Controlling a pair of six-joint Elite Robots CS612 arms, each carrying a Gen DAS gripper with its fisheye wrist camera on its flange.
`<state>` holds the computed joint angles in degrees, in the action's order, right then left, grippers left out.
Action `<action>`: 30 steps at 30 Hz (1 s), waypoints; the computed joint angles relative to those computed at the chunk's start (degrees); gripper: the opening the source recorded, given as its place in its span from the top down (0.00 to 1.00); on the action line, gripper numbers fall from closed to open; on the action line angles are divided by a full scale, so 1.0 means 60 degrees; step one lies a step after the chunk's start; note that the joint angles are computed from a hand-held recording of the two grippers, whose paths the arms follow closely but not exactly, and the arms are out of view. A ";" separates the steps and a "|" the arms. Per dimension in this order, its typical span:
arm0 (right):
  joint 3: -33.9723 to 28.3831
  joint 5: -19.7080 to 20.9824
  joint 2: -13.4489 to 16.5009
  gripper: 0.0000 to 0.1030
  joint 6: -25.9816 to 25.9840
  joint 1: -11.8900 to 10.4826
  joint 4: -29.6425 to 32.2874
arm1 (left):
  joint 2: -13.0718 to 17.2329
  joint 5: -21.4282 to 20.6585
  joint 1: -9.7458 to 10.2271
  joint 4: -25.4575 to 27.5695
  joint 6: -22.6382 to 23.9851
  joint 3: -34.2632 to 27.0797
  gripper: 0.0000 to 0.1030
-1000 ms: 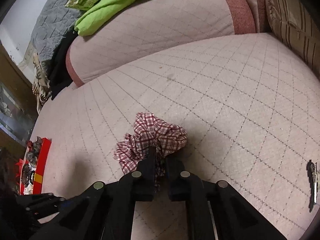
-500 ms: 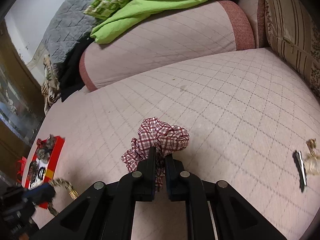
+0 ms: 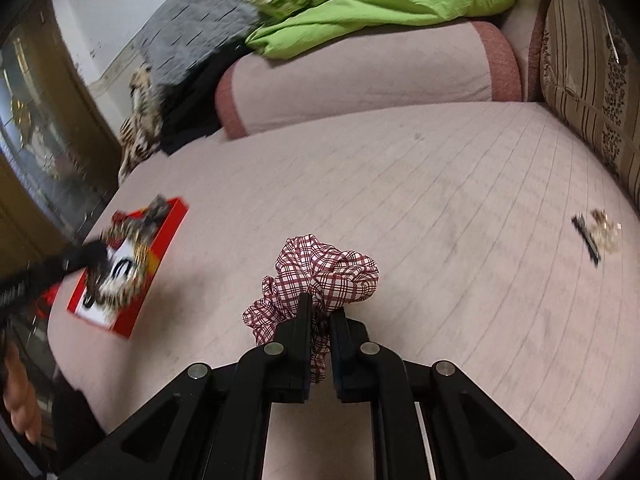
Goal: Organize jewelry
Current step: 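Carry the hair tie and gingham scrunchie with both grippers to the tray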
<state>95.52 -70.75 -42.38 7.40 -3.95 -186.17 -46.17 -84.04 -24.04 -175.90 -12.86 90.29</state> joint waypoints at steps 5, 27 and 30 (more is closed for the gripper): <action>0.0379 -0.0102 -0.0289 0.91 -0.0140 0.0210 0.0020 | -0.0289 0.0619 -0.0079 -0.0563 0.0157 0.0522 0.96; 0.0259 -0.0578 -0.0805 0.91 -0.1406 0.1042 0.0436 | -0.0722 0.1754 0.0364 -0.0961 -0.0580 0.1213 0.96; 0.0036 -0.0457 -0.0763 0.91 -0.1538 0.1162 0.0569 | -0.0714 0.1772 0.0476 -0.0914 -0.0764 0.1208 0.96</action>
